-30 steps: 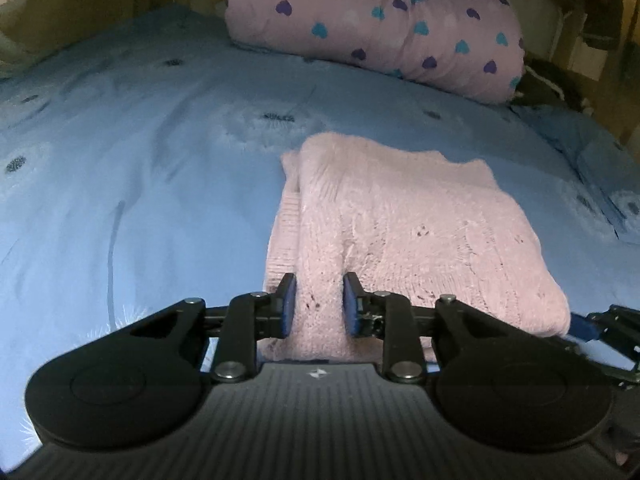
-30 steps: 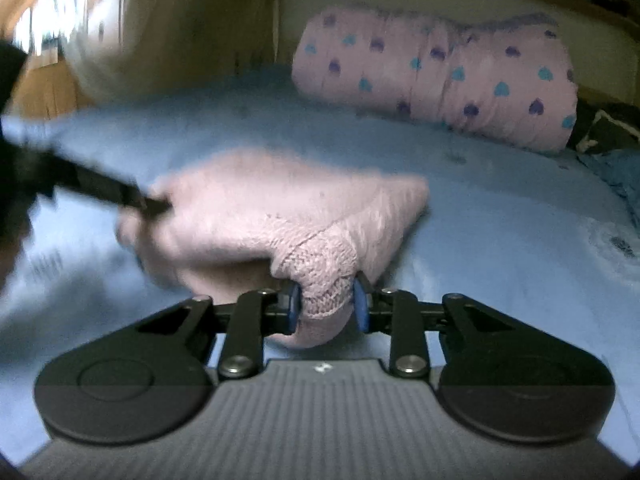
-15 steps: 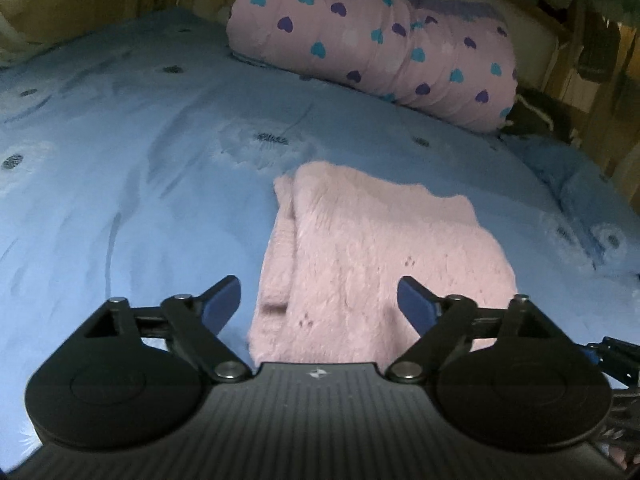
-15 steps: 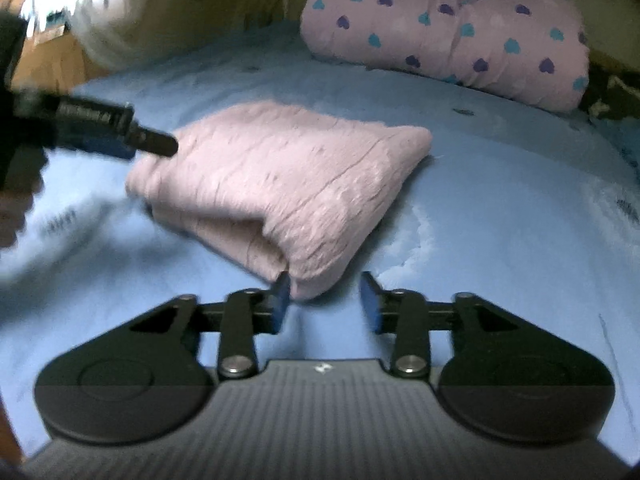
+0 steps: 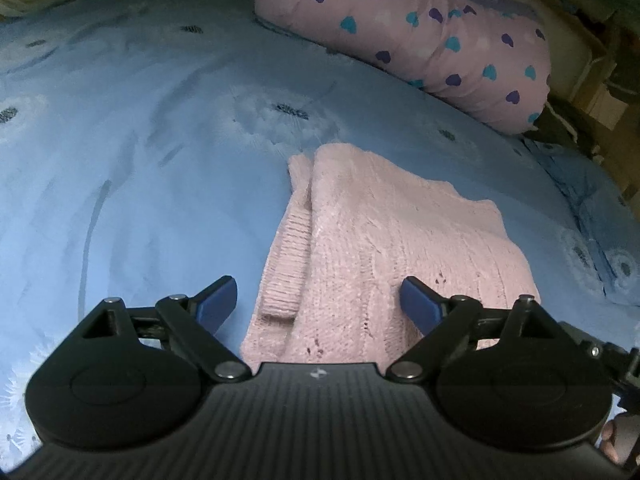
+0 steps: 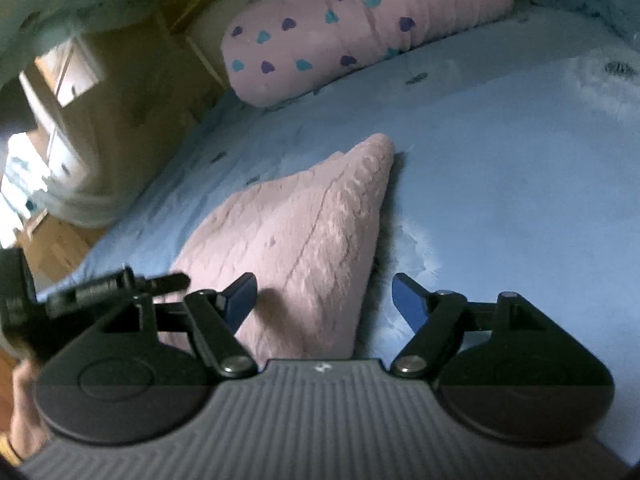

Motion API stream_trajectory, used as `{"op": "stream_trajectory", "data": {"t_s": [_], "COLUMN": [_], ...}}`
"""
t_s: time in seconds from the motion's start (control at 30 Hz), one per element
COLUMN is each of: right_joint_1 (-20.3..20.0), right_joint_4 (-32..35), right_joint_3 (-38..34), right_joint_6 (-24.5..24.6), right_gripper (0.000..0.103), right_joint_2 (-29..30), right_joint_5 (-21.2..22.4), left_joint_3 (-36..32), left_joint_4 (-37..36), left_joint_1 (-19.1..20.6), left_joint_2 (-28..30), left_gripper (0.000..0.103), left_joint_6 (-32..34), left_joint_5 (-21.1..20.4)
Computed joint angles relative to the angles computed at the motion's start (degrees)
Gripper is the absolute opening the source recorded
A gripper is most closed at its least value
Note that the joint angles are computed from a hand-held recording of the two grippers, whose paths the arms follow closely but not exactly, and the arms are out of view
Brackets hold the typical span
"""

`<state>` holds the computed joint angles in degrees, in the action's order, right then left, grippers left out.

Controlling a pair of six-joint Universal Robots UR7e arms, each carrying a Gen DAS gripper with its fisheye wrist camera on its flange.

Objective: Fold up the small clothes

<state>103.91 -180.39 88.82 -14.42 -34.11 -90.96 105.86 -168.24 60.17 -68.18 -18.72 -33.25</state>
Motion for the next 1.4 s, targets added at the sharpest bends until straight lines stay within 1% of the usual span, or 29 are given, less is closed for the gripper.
{"op": "stream_trajectory", "data": {"t_s": [0.07, 0.17, 0.3, 0.4, 0.47, 0.5, 0.57, 0.77, 1.13, 1.27, 1.4], "right_joint_1": [-0.07, 0.01, -0.04, -0.24, -0.52, -0.79, -1.06, -0.81, -1.16, -1.21, -0.89], "right_joint_4": [0.49, 1.69, 5.51, 9.38, 12.03, 12.84, 12.80, 12.25, 12.83, 13.81, 14.64], "right_joint_3": [-0.96, -2.45, -5.33, -7.82, -9.41, -9.92, -10.19, -10.16, -10.84, -11.60, -12.68], "right_joint_6": [0.54, 1.07, 2.25, 4.31, 6.56, 7.63, 8.28, 6.75, 6.58, 6.08, 5.35], "right_gripper": [0.077, 0.078, 0.078, 0.078, 0.078, 0.078, 0.079, 0.080, 0.080, 0.080, 0.080], "right_joint_2": [0.57, 1.44, 2.68, 3.73, 4.48, 4.81, 5.21, 5.63, 6.04, 6.42, 7.07], "right_joint_5": [0.64, 0.04, -0.36, -0.14, 0.07, 0.78, 1.70, 1.65, 2.74, 3.37, 3.10], "left_joint_3": [-0.42, -0.84, -1.20, -1.38, -1.44, -1.42, -1.27, -1.30, -1.59, -1.64, -1.77], "left_joint_4": [1.09, 2.23, 3.09, 3.68, 3.67, 3.63, 3.48, 4.04, 4.45, 4.42, 4.82], "left_joint_1": [0.22, 0.51, 0.85, 0.93, 0.88, 0.86, 0.90, 1.05, 1.29, 1.57, 1.78], "left_joint_2": [0.12, 0.25, 0.27, 0.33, 0.42, 0.42, 0.36, 0.17, 0.29, 0.31, 0.31], "left_gripper": [0.093, 0.094, 0.095, 0.095, 0.095, 0.095, 0.095, 0.095, 0.096, 0.096, 0.097], "left_joint_6": [-0.47, -1.21, -2.16, -2.79, -2.53, -2.41, -2.24, -3.08, -3.37, -3.32, -3.80], "left_joint_5": [-0.28, -0.70, -1.42, -1.43, -1.31, -1.26, -1.30, -1.77, -2.14, -2.62, -2.89]}}
